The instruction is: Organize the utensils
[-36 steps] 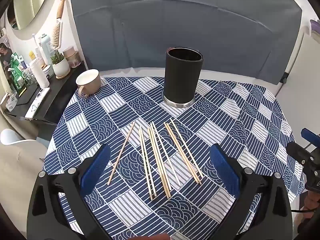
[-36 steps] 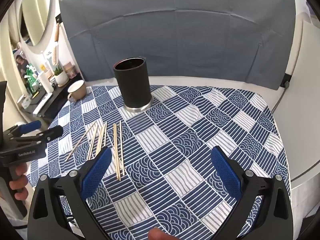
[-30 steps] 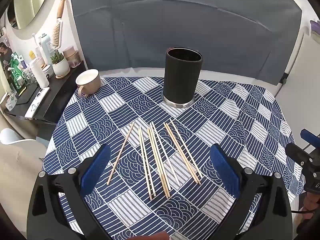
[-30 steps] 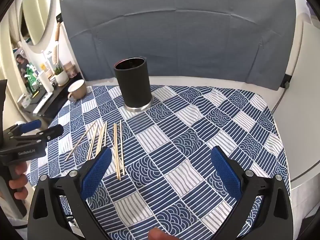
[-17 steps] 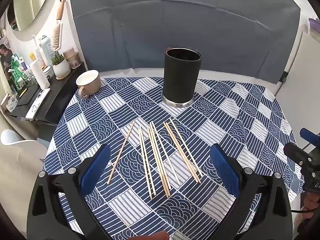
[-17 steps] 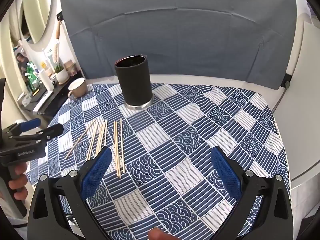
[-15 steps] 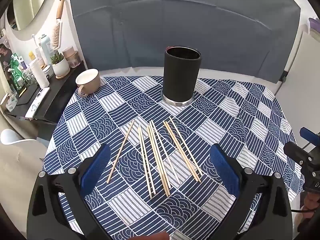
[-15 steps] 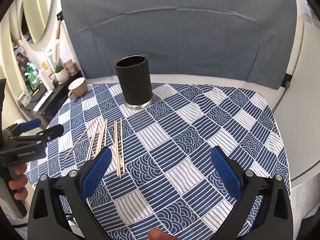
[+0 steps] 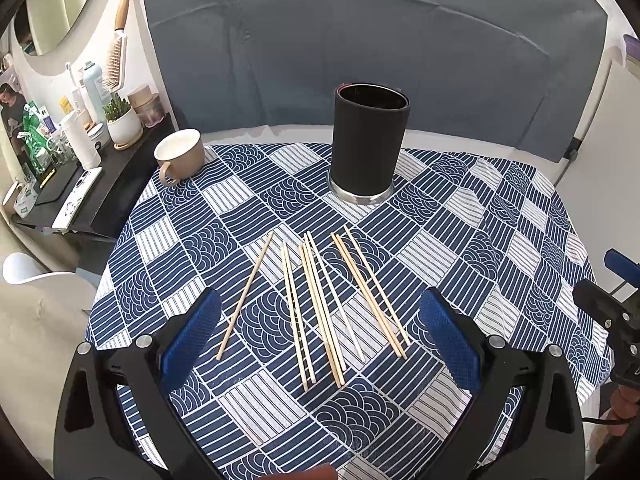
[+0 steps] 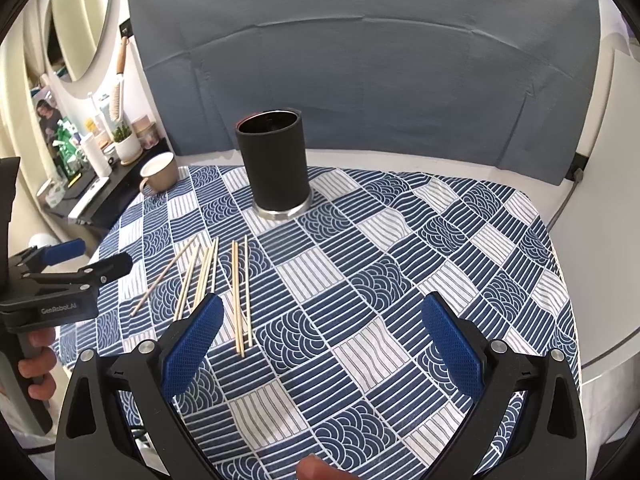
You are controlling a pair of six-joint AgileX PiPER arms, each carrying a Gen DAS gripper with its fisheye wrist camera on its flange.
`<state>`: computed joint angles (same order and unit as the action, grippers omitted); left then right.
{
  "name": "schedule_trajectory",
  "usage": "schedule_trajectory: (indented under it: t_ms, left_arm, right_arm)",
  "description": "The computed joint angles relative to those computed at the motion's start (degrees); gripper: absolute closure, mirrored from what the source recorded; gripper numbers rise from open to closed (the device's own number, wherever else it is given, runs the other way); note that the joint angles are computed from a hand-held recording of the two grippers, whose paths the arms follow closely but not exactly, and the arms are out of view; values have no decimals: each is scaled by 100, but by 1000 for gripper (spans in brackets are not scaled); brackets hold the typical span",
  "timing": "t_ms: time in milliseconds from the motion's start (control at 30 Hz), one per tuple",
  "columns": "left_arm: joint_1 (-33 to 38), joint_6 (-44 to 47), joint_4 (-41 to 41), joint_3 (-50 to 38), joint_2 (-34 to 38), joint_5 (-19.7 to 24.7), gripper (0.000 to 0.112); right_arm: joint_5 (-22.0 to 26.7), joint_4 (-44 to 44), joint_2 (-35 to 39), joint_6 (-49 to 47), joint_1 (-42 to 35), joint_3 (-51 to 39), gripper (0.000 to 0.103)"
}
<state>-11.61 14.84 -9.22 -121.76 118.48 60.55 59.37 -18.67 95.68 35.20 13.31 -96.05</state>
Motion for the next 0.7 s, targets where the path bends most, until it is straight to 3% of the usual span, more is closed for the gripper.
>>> schedule_trajectory:
  t_ms: [700]
  left_arm:
    - [-45, 54, 28, -250, 159, 177, 15]
  right_arm:
    - [149, -8, 167, -181, 49, -188, 8]
